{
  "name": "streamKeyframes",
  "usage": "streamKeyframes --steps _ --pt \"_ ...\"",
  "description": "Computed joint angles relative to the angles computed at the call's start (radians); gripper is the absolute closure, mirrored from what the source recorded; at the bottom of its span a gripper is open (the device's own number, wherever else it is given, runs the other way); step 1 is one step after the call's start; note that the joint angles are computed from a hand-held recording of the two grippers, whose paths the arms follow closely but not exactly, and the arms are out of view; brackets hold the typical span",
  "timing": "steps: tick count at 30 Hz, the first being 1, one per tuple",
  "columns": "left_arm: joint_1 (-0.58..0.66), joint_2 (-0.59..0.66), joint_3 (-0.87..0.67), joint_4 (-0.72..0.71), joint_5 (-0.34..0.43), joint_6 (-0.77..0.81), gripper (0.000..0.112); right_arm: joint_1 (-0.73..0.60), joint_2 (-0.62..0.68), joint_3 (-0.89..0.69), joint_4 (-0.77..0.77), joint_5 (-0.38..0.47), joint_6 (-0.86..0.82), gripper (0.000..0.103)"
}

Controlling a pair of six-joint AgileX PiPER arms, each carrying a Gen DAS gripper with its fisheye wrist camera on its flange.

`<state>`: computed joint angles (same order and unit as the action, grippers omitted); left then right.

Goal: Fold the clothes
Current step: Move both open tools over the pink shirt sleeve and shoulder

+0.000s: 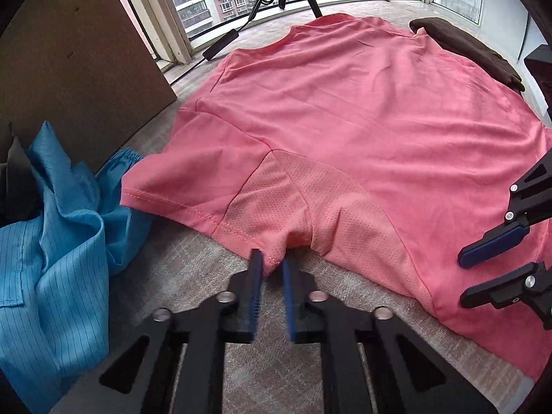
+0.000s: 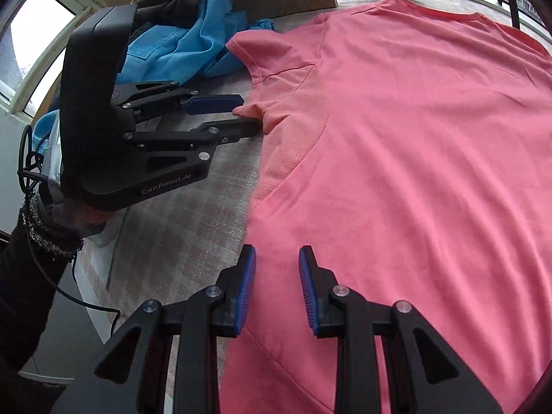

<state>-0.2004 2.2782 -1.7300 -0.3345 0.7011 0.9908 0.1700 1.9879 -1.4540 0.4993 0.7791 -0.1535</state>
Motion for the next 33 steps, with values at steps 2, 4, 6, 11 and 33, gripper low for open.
streamKeyframes --steps 2,4,6,11,33 --pt "0.019 0.015 -0.046 -0.01 0.048 -0.006 0.11 0.012 -0.004 -0.001 -0.042 -0.007 0.023 0.077" --pt "0.047 0.015 -0.071 -0.038 0.071 0.013 0.11 0.032 -0.012 0.002 -0.11 -0.011 0.048 0.079" --pt "0.065 0.024 -0.107 -0.067 0.114 0.03 0.11 0.055 -0.019 0.002 -0.187 -0.009 0.08 0.079" --pt "0.025 0.033 -0.088 0.054 0.031 -0.048 0.09 0.106 -0.022 -0.025 -0.261 -0.016 0.122 0.079" --pt "0.467 -0.6 0.717 -0.388 0.273 0.185 0.075 -0.452 -0.504 -0.098 0.128 0.331 -0.135 0.048"
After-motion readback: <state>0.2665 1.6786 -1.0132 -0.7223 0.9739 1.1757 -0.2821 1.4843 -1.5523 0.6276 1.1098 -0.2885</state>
